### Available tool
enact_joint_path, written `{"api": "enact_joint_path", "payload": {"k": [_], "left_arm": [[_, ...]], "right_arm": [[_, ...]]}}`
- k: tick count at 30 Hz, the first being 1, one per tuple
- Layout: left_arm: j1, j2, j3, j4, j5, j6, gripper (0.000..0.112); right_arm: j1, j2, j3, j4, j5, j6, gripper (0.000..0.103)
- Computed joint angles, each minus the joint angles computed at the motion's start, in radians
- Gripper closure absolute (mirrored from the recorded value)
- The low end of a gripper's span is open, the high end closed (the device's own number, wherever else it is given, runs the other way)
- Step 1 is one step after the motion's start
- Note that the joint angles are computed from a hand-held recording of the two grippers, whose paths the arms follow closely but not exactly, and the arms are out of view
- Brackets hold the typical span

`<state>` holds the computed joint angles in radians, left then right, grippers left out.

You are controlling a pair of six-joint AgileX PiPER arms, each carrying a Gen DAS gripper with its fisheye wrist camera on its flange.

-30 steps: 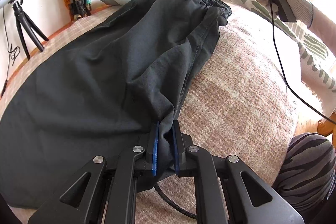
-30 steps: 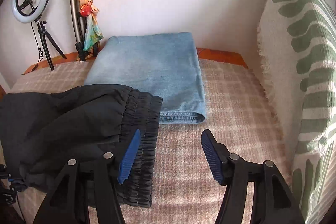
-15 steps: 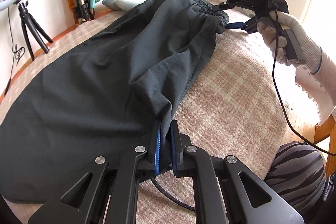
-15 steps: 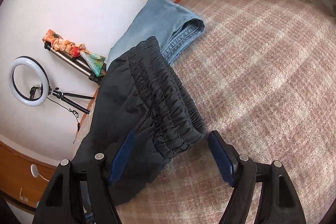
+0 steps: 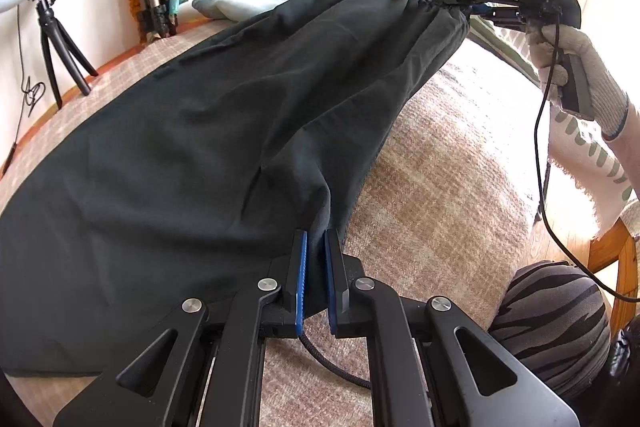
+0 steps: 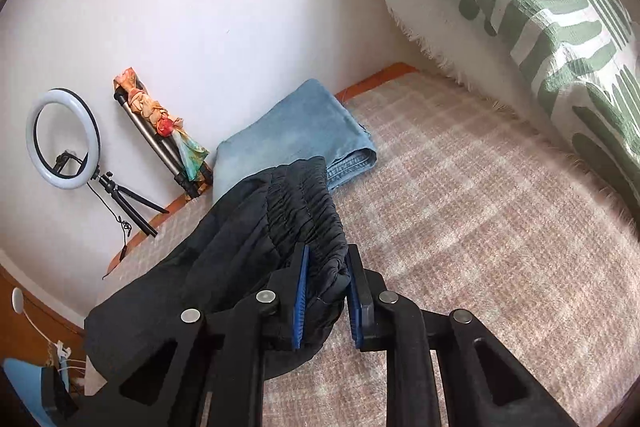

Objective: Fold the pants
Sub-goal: 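Lay the stretched pants flat and open both tools, then grasp the elastic waistband with the left tool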

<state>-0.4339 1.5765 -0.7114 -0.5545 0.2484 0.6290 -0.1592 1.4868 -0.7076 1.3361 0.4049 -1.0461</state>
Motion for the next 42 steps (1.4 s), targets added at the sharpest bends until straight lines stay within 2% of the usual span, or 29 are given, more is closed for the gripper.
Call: {"api": "enact_joint_path", "payload": {"k": [1,3,5,7,10,13,15,19,24,26,28,32,35,36,39,40,42], "left_arm": [[0.010,-0.004,0.002,-0.028,0.013,0.030,0.100],[0.036,-0.020,0.005,-0.072,0.052,0.068,0.094],[0.076,-0.060,0.023,-0.131,0.094,0.117,0.093],[0.114,-0.121,0.053,-0.153,0.117,0.146,0.088],[0.182,-0.183,0.078,-0.154,0.152,0.164,0.086],[0.246,-0.213,0.097,-0.145,0.169,0.173,0.086],[0.271,-0.215,0.106,-0.152,0.164,0.177,0.086],[0.304,-0.215,0.128,-0.212,0.162,0.237,0.086],[0.387,-0.253,0.171,-0.253,0.173,0.302,0.086],[0.455,-0.257,0.180,-0.272,0.187,0.341,0.086],[0.542,-0.260,0.191,-0.294,0.206,0.396,0.086],[0.778,-0.253,0.201,-0.366,0.269,0.537,0.084],[0.971,-0.225,0.179,-0.400,0.297,0.638,0.069],[1.041,-0.207,0.162,-0.410,0.315,0.666,0.068],[1.238,-0.118,0.071,-0.429,0.379,0.708,0.063],[1.293,-0.080,0.030,-0.431,0.396,0.706,0.058],[1.386,0.011,-0.070,-0.427,0.443,0.684,0.052]], "right_arm": [[0.012,0.015,-0.012,-0.100,-0.030,0.064,0.084],[0.046,0.059,-0.041,-0.300,-0.079,0.209,0.073],[0.085,0.086,-0.036,-0.500,-0.187,0.348,0.064],[0.091,0.041,-0.015,-0.593,-0.231,0.406,0.064],[0.112,-0.019,-0.041,-0.497,-0.153,0.237,0.064],[0.209,0.030,-0.152,-0.542,-0.045,0.214,0.064],[0.268,0.110,-0.257,-0.550,0.052,0.208,0.064],[0.410,0.310,-0.470,-0.653,0.117,0.317,0.064],[0.513,0.585,-0.787,-0.820,0.262,0.485,0.068],[0.554,0.655,-0.883,-0.986,0.251,0.628,0.070],[0.570,0.683,-0.924,-1.117,0.191,0.750,0.071],[0.537,0.689,-0.967,-1.028,0.178,0.760,0.069],[0.545,0.653,-0.945,-1.018,0.184,0.748,0.068],[0.550,0.630,-0.919,-1.009,0.176,0.737,0.068],[0.569,0.534,-0.817,-0.980,0.139,0.699,0.065],[0.575,0.502,-0.787,-0.975,0.134,0.689,0.065],[0.598,0.444,-0.735,-0.996,0.116,0.704,0.059]]}}
